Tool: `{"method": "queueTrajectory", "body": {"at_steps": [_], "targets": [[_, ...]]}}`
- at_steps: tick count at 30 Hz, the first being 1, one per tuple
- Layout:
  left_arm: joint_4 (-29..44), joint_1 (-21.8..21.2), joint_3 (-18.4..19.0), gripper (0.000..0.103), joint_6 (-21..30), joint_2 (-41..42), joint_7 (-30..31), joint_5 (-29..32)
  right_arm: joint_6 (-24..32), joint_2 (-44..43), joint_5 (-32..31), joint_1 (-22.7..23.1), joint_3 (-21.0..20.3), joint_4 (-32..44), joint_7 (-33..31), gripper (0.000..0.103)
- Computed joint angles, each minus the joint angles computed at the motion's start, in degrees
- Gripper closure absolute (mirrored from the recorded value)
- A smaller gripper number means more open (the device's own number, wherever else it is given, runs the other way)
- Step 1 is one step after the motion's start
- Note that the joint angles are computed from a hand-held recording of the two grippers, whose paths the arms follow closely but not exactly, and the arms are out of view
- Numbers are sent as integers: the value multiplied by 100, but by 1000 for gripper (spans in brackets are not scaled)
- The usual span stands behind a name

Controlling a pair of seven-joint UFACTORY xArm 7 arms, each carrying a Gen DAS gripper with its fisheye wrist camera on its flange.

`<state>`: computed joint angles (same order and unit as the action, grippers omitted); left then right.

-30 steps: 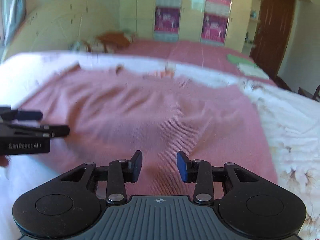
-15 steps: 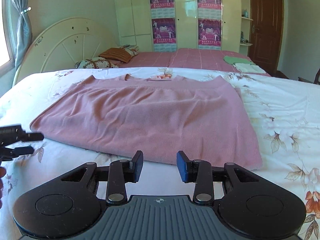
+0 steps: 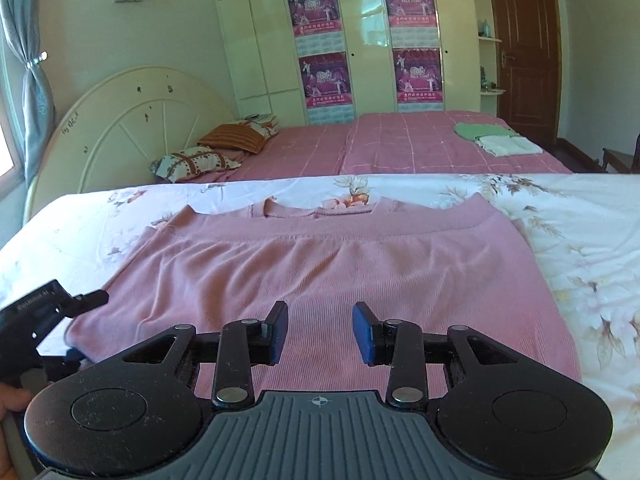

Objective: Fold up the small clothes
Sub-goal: 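Grasp the side edge of the folded sweatshirt with the left gripper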

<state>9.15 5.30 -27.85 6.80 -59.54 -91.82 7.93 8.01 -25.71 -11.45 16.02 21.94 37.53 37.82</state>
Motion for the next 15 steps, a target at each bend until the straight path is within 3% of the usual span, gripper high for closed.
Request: {"method": "queueTrajectory", "body": {"at_steps": [2, 5, 7, 9, 12, 13, 15], "targets": [[-18, 22, -98, 46, -84, 5, 96, 115, 89, 385, -112, -136, 112, 313, 11, 102], [-72, -31, 244, 47, -458, 216, 133, -58, 92, 897, -474, -335, 299, 710, 171, 103], [22, -2, 498, 60, -518, 511, 328, -136, 72, 1202, -754, -361, 343, 947, 313, 103], [229, 2, 642, 93, -127, 807, 665, -117, -25, 1491, -942, -270, 282, 1119, 418, 103], [216, -190, 986, 96, -298, 855, 956, -222, 56, 1880, -1415, -187, 272, 1389, 693, 103], [43, -130, 915, 96, -639, 516, 903, -269, 147, 1963, -1489, -123, 234, 1443, 732, 103], [27, -79, 799, 96, -601, 256, 1248, -193, 384, 2086, -1538, 19, 137, 1538, 815, 103]]}}
